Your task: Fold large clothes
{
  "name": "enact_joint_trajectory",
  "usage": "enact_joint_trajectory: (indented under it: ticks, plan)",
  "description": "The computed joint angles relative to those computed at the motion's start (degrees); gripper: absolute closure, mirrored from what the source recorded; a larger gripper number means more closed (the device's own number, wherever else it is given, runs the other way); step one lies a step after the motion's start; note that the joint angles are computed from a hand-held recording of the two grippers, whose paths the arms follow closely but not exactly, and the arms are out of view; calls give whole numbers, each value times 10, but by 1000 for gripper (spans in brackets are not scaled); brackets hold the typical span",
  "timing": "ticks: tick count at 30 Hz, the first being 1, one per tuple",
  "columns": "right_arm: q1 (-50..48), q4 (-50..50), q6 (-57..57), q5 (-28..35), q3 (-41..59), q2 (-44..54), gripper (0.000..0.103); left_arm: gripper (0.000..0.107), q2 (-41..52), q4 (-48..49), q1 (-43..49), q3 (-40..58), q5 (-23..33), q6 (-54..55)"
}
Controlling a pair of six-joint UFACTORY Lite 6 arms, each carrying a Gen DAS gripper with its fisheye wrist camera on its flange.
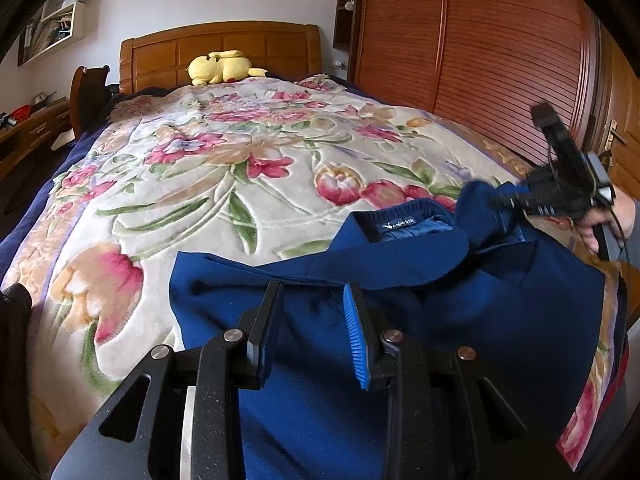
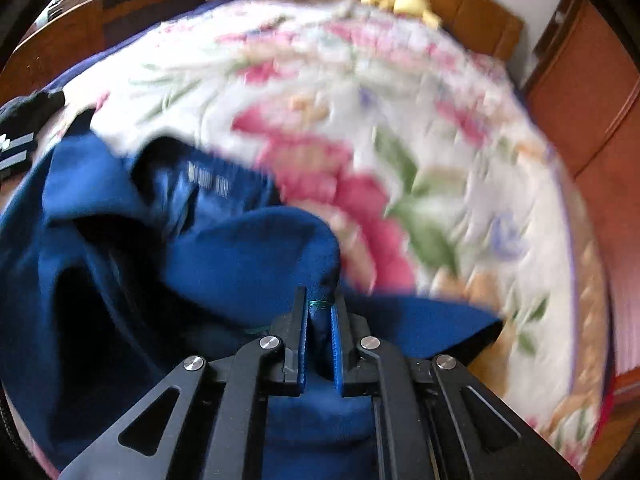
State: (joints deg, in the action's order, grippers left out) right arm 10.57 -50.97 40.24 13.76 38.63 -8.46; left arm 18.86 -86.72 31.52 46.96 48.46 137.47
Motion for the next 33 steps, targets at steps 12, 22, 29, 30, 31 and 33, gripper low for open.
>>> enact_joint_trajectory:
  ticks: [12,22,29,30,31,33]
  plan:
    - [119,-227,278,100,196,186,79,75,0,-4,10,4,4,3]
    - [147,-140,211,29,98,60,52,75,6,-6,12,12,3,-5]
    - [189,-96,168,35,132,102,52,75,6,-9,10,10,-1,0]
    - [185,-88,163,33,146,118,52,75,6,-9,10,10,-1,-1]
    - [179,-71,149,30,160,133,52,75,6,-8,10,10,-1,-1]
    - [161,-15,100,26,199,170,52,75,6,-8,10,9,-2,-1]
